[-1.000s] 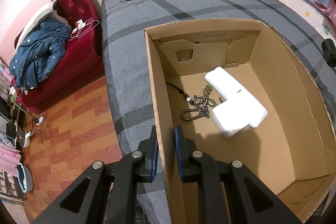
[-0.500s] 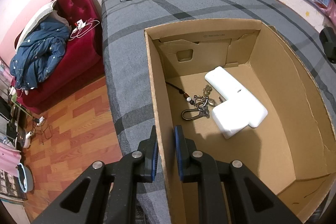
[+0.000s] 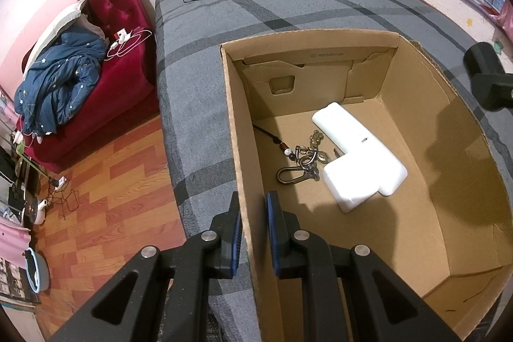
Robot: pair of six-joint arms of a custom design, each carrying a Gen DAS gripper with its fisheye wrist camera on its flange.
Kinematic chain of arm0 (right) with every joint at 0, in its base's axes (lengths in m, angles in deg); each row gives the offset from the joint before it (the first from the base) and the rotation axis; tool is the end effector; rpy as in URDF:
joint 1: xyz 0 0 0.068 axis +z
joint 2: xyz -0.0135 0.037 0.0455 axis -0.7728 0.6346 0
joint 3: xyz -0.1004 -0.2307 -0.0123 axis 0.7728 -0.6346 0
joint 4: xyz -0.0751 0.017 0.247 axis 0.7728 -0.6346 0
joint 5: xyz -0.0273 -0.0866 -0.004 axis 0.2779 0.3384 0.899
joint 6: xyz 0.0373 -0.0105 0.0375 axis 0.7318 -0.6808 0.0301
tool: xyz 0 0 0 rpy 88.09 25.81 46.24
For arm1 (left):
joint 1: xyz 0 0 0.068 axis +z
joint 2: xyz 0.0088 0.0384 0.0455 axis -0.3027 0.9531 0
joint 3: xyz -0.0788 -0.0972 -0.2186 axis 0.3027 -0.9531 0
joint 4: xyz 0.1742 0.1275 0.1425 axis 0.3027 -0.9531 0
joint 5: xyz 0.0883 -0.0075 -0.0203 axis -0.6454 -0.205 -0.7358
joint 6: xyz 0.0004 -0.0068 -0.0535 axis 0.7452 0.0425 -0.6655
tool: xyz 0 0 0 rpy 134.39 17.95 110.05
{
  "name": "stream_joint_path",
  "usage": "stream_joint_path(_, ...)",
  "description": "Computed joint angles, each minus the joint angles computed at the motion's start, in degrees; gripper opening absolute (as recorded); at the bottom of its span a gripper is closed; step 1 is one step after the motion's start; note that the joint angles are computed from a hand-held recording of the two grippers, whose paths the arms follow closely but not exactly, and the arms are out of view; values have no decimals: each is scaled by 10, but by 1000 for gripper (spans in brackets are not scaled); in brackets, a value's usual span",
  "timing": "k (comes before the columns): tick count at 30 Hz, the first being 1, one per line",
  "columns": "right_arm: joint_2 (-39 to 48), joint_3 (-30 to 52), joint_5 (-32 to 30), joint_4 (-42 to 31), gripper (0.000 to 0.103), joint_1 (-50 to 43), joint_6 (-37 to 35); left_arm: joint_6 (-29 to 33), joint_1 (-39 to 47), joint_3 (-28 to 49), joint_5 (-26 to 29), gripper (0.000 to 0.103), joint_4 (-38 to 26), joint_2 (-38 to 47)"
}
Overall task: Organize rigid objects
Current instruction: 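Lift the black cup with the right gripper and carry it into the box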
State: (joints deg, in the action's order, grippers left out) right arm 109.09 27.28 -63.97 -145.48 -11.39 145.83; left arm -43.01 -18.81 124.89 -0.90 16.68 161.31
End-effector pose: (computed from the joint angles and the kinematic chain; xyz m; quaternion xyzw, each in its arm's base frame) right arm 0.2857 0.2160 0.3131 0.1687 0.9567 -0.0225 0.2362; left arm 0.3486 -0.0132 0.2506 0.2980 0.9207 -0.0159 0.2514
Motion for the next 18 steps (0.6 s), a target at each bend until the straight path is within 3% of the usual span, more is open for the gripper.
stream_joint_path(18, 90, 22, -62, 55, 45, 2, -17, -3, 1, 5, 6, 15, -4, 3)
